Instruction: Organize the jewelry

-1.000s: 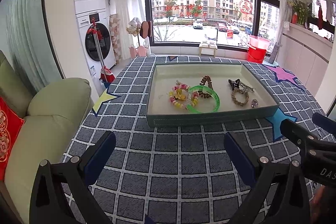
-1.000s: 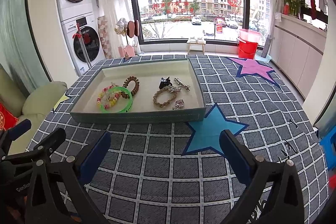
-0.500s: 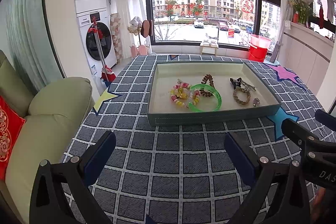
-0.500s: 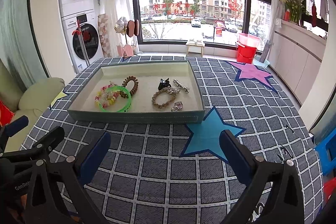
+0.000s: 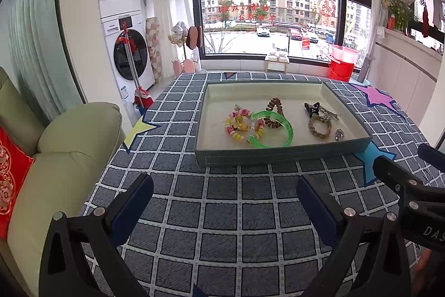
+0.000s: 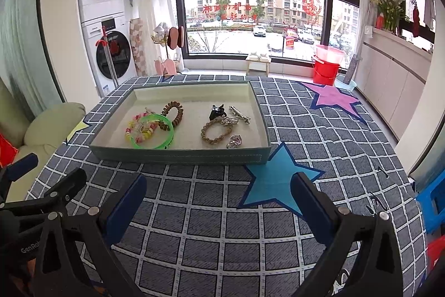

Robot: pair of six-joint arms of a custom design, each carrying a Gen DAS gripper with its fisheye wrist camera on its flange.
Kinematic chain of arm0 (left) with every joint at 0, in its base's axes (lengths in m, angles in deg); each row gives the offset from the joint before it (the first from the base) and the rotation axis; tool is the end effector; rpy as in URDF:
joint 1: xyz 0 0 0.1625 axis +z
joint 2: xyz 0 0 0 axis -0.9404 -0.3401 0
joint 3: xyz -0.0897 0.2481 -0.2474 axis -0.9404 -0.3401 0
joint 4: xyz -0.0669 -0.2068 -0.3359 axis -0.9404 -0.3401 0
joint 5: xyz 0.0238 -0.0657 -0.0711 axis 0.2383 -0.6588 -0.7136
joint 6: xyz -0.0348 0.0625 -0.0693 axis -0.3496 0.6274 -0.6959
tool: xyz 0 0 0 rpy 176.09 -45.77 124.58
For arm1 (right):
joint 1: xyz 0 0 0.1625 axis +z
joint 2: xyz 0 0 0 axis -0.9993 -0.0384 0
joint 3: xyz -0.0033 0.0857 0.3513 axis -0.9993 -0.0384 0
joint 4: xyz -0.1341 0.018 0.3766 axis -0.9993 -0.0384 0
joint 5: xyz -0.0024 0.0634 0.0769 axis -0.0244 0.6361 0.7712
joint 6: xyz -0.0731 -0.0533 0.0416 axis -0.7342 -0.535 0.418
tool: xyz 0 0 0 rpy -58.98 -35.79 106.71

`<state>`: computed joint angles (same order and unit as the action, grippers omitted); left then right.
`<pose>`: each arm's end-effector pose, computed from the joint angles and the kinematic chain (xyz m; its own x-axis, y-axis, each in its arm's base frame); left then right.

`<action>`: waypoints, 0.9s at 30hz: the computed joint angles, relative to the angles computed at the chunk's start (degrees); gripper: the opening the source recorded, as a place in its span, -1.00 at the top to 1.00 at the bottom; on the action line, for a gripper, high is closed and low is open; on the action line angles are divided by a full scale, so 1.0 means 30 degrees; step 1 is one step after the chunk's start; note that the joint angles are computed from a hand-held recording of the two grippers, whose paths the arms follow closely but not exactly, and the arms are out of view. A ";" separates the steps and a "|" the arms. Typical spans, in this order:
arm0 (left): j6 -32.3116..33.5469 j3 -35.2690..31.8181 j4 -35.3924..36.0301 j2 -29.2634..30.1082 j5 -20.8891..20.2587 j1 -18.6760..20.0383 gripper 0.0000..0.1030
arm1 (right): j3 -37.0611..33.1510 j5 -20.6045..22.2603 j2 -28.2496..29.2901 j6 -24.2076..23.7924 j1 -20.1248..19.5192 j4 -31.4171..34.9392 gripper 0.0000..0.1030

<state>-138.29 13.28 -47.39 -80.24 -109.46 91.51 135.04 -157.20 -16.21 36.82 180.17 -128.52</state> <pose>-0.4858 -0.4294 0.0156 -0.6794 -0.0198 -0.7335 0.5648 0.6241 -0.5399 0.1071 -0.4261 0.3639 -0.7344 -0.0044 0.6787 -0.5423 0.6051 -0.5829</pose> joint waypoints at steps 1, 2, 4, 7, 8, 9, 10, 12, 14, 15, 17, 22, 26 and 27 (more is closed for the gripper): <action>0.0000 0.0000 0.0000 0.0000 0.0000 0.0000 -1.00 | -0.0011 -0.0036 0.0047 0.0015 0.0033 -0.0043 -1.00; -0.0070 -0.0012 0.0089 -0.0008 0.0001 0.0001 -1.00 | -0.0011 -0.0036 0.0047 0.0015 0.0033 -0.0043 -1.00; -0.0035 0.0013 0.0034 -0.0016 0.0003 0.0006 -1.00 | 0.0003 0.0008 -0.0025 0.0002 -0.0004 0.0041 -1.00; -0.0063 0.0015 0.0079 -0.0026 -0.0004 0.0006 -1.00 | 0.0001 -0.0011 -0.0012 0.0008 0.0005 0.0008 -1.00; -0.0063 0.0015 0.0079 -0.0026 -0.0004 0.0006 -1.00 | -0.0023 -0.0036 0.0018 0.0012 0.0032 0.0005 -1.00; -0.0029 0.0013 0.0052 -0.0021 -0.0005 0.0007 -1.00 | -0.0012 -0.0017 -0.0014 -0.0001 0.0014 0.0015 -1.00; -0.0029 0.0013 0.0052 -0.0021 -0.0005 0.0007 -1.00 | -0.0030 -0.0042 0.0028 -0.0004 0.0036 -0.0002 -1.00; -0.0001 0.0022 0.0023 -0.0022 -0.0006 0.0006 -1.00 | -0.0030 -0.0042 0.0028 -0.0004 0.0036 -0.0002 -1.00; 0.0051 0.0039 0.0005 -0.0034 -0.0002 -0.0002 -1.00 | -0.0026 -0.0033 0.0026 -0.0022 0.0036 -0.0022 -1.00; 0.0051 0.0039 0.0005 -0.0034 -0.0002 -0.0002 -1.00 | -0.0039 -0.0030 0.0027 -0.0030 0.0048 -0.0012 -1.00; 0.0013 0.0025 0.0142 -0.0054 -0.0031 0.0011 -1.00 | -0.0042 -0.0054 0.0026 -0.0026 0.0053 -0.0012 -1.00; -0.0077 -0.0025 0.0247 -0.0042 -0.0038 0.0007 -1.00 | -0.0031 -0.0004 -0.0031 -0.0039 0.0010 0.0040 -1.00; 0.0227 0.0080 -0.0129 -0.0076 -0.0131 -0.0013 -1.00 | -0.0051 -0.0027 0.0012 -0.0020 0.0046 0.0045 -1.00; 0.0192 0.0021 -0.0013 -0.0040 -0.0107 -0.0029 -1.00 | -0.0050 -0.0038 0.0025 -0.0035 0.0054 0.0017 -1.00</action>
<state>-137.71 13.35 -47.43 -80.36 -109.78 91.42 134.89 -157.31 -16.14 36.71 180.34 -128.47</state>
